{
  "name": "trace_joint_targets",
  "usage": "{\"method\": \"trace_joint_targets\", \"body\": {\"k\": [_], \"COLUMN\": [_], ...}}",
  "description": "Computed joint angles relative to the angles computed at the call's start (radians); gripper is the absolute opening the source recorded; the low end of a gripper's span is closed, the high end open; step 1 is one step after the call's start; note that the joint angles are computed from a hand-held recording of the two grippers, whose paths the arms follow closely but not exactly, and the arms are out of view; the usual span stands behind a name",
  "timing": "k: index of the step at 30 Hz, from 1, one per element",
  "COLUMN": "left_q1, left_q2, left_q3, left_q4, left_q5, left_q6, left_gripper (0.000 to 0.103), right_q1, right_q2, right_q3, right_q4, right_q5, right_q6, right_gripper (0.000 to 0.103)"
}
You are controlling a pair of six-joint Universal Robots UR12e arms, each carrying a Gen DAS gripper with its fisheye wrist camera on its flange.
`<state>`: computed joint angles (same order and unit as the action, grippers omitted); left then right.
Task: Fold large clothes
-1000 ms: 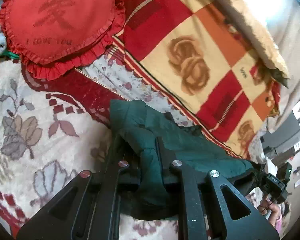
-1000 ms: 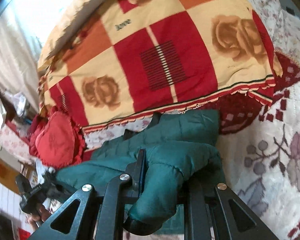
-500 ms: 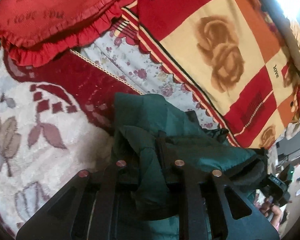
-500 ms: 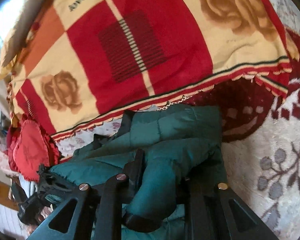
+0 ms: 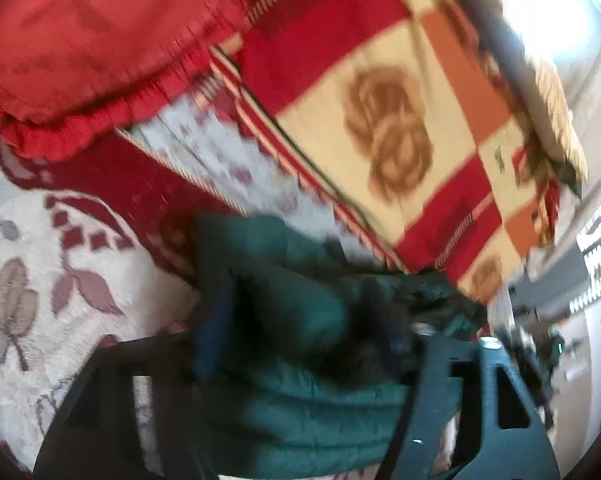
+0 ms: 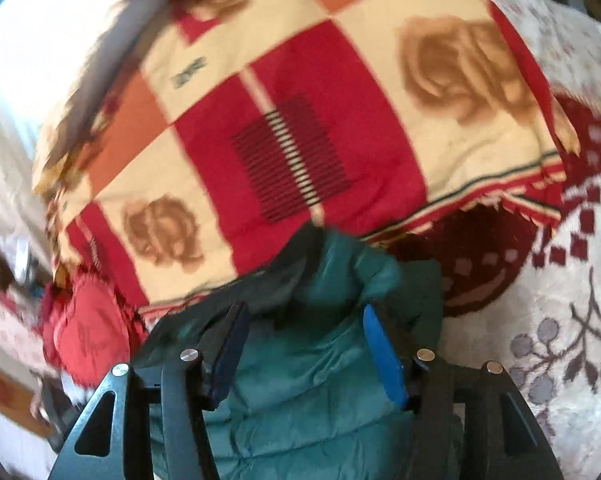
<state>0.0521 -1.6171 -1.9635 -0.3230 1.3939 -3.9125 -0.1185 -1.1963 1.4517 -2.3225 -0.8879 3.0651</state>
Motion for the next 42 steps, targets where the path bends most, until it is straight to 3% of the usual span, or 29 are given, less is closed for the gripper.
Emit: {"method": "trace_joint_targets", "body": {"k": [1, 3, 6, 9, 11, 12, 15, 18, 21, 22, 24, 28, 32, 37, 42], "left_q1": [-0.006, -0.022, -0.047, -0.082, -0.103, -0.116, -0.125, -0.108, -0.079, -0.079, -0.097, -0.125, -0.140, -0.164, -0.193], "left_q2": [0.002, 0.001, -0.023, -0.066, -0.093, -0.112, -0.142, -0.151, -0.152, -0.153, -0.157, -0.159, -0.150, -0.133, -0.125], "left_q3": [-0.003, -0.001, 0.033, 0.074, 0.098, 0.115, 0.128, 0.107, 0.075, 0.070, 0.069, 0.084, 0.085, 0.083, 0.092], "left_q4": [0.017, 0.026, -0.046, -0.124, -0.178, -0.214, -0.262, -0.233, -0.184, -0.172, -0.155, -0.172, -0.176, -0.181, -0.201], "left_q5": [0.033, 0.085, 0.120, 0.174, 0.236, 0.281, 0.327, 0.301, 0.218, 0.219, 0.273, 0.348, 0.385, 0.440, 0.490], "left_q6": [-0.017, -0.032, 0.010, 0.071, 0.099, 0.108, 0.123, 0.096, 0.035, 0.029, 0.049, 0.077, 0.087, 0.094, 0.128], "left_gripper": [0.082, 0.082, 0.082, 0.082, 0.082, 0.082, 0.083, 0.089, 0.092, 0.092, 0.092, 0.092, 0.092, 0.091, 0.091], "right_q1": [0.012, 0.042, 0.086, 0.131, 0.164, 0.178, 0.197, 0.201, 0.204, 0.203, 0.200, 0.192, 0.151, 0.117, 0.108], "right_q2": [-0.005, -0.012, -0.014, 0.003, 0.019, 0.031, 0.070, 0.108, 0.117, 0.116, 0.112, 0.095, 0.041, -0.003, 0.014], "right_q3": [-0.004, -0.008, 0.010, 0.011, 0.011, 0.008, -0.016, -0.048, -0.032, -0.023, -0.002, -0.001, 0.040, 0.101, 0.102], "right_q4": [0.023, 0.032, 0.015, 0.024, -0.009, -0.032, -0.045, 0.009, -0.026, -0.045, -0.081, -0.058, -0.094, -0.213, -0.186], "right_q5": [-0.023, -0.082, -0.133, -0.172, -0.242, -0.274, -0.322, -0.330, -0.333, -0.331, -0.325, -0.311, -0.228, -0.265, -0.374], "right_q6": [-0.054, -0.148, -0.241, -0.300, -0.329, -0.334, -0.320, -0.293, -0.289, -0.288, -0.284, -0.272, -0.223, -0.224, -0.210], "right_gripper": [0.057, 0.057, 0.057, 0.057, 0.057, 0.057, 0.057, 0.058, 0.060, 0.060, 0.060, 0.060, 0.061, 0.067, 0.067]}}
